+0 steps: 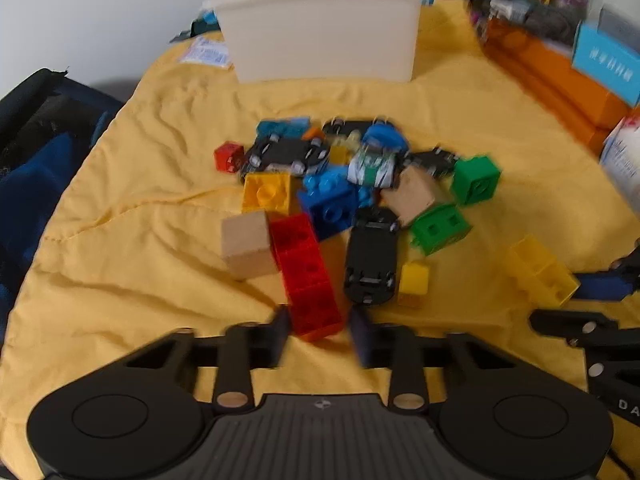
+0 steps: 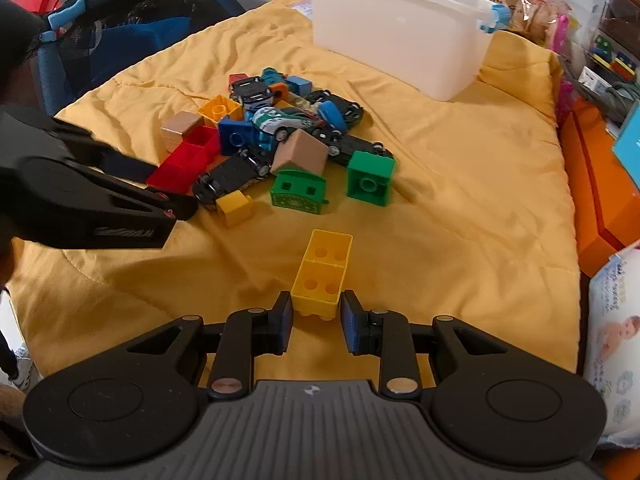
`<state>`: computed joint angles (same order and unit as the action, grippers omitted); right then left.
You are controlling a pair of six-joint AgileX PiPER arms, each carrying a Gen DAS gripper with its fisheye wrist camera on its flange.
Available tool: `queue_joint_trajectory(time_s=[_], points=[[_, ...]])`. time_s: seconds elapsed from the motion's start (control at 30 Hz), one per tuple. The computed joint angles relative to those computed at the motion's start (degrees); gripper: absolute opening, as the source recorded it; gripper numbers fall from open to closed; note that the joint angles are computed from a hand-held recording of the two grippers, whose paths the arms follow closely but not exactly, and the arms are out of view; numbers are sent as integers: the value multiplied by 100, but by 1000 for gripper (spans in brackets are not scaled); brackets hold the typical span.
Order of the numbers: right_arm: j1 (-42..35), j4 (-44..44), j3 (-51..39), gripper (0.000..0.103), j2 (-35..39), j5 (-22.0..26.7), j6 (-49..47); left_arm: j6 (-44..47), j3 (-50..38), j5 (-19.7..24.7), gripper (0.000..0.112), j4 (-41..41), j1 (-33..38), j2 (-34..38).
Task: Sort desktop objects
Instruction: 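Grasp the tall red brick with left tool while right tool grasps yellow brick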
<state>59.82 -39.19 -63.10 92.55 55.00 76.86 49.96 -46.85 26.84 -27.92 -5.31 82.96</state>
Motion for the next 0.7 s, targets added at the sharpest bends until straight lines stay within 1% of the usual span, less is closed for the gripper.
queue_joint_trajectory(time_s=[0.07, 0.1, 0.13, 0.17, 0.2, 0.27, 0.3, 0.37, 0.4, 0.43, 0.47, 0.5, 0.53, 0.6, 0.63, 0.7], points=[[45, -73, 80, 29, -81, -9, 32, 315, 52, 155, 29, -177, 161, -174], [62, -121, 129, 29, -131, -65, 55, 486, 15, 427, 29, -265, 321, -248], [70, -184, 189, 29, -192, -167, 93, 601, -66, 799, 29, -321, 494, -294], [67, -226, 220, 29, -234, -272, 84, 812, -150, 1348, 29, -448, 787, -333], [73, -265, 233, 29, -260, -371, 57, 855, -220, 1729, 29, -453, 982, -361], [79, -341, 204, 28, -235, -542, -49, 925, -196, 2036, 29, -357, 1253, -415], [56, -318, 169, 28, -190, -609, -137, 945, -160, 2063, 29, -302, 1336, -417], [-27, -170, 57, 29, -60, -620, -278, 804, -90, 1881, 29, -148, 1382, -409], [-39, -116, 10, 29, -10, -532, -304, 734, -47, 1774, 30, -89, 1390, -464], [-42, -85, -51, 33, 45, -407, -345, 739, -7, 1652, 31, -52, 1396, -549], [-25, -101, -69, 40, 62, -303, -360, 744, 85, 1483, 32, 24, 1352, -724], [11, -173, -36, 41, 27, -263, -318, 812, 218, 1239, 32, 84, 1270, -928], [78, -320, -11, 39, -17, -202, -236, 952, 329, 1069, 32, 77, 1203, -1119], [260, -700, 37, 38, -84, -73, -109, 1532, 561, 766, 33, -153, 1073, -1459], [350, -851, 19, 35, -85, -42, -180, 1819, 607, 724, 33, -261, 1048, -1537], [388, -775, -142, 31, 34, -38, -563, 2061, 780, 470, 33, -185, 744, -1619]])
